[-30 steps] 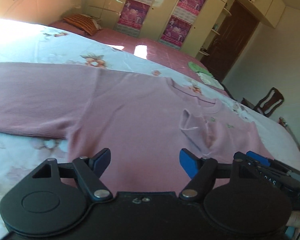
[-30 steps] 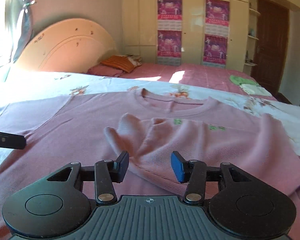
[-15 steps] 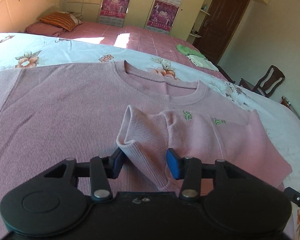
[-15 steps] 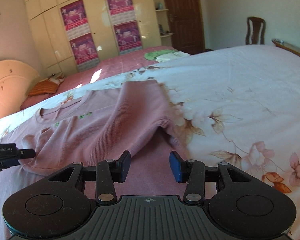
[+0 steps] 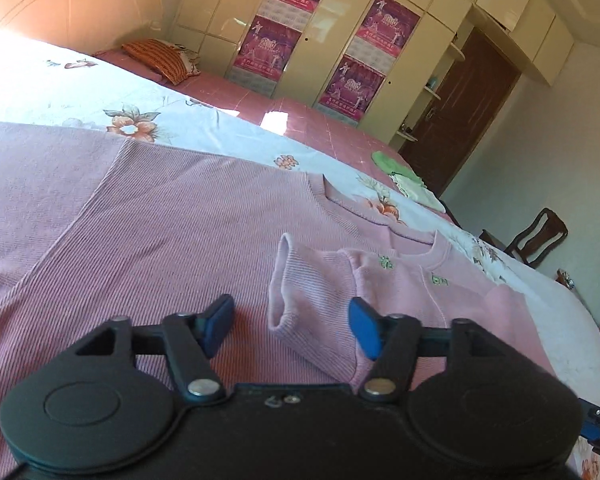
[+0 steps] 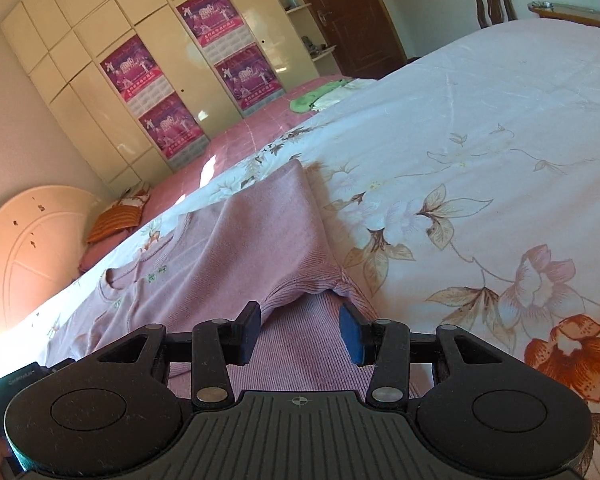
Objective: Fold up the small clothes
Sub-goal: 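Grasp the folded sleeve cuff with the left gripper and adjust it flat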
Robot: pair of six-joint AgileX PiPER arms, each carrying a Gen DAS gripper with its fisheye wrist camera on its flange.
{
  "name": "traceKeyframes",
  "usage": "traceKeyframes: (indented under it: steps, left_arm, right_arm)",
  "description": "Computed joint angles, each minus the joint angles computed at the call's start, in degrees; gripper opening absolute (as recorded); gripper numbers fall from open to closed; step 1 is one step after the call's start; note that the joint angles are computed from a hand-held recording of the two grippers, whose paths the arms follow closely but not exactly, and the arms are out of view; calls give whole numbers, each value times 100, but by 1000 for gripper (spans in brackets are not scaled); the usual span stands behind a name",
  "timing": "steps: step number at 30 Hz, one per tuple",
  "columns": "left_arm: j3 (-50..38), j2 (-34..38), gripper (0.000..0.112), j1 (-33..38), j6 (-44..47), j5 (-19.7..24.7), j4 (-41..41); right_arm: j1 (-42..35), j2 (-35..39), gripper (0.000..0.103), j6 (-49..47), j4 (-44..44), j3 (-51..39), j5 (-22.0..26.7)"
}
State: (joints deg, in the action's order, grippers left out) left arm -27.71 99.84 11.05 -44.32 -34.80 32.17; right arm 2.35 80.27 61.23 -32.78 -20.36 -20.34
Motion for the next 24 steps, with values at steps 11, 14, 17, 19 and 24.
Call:
traceKeyframes:
  steps: [11,14,17,19,24]
  left_arm:
    - [-1332,603,5,-283,-845,858,1195]
    - [-678,214,5,-218,438,50,-126]
    - [-725,339,6,-339,848,425,-425]
    - [-780,551,14,-261,683,467,-271]
    - [-884,590,45,-279,635,451,-151]
  right_arm:
    - [-119,223,44,368,-315,-300,188]
    - [-69,119,44,-133,284,-229,221]
    - [-160,248,44,-199,149,-296,196]
    - [-182,362,44,-78,-109,-393,285]
    - [-260,411,41,-612,9,-532,210]
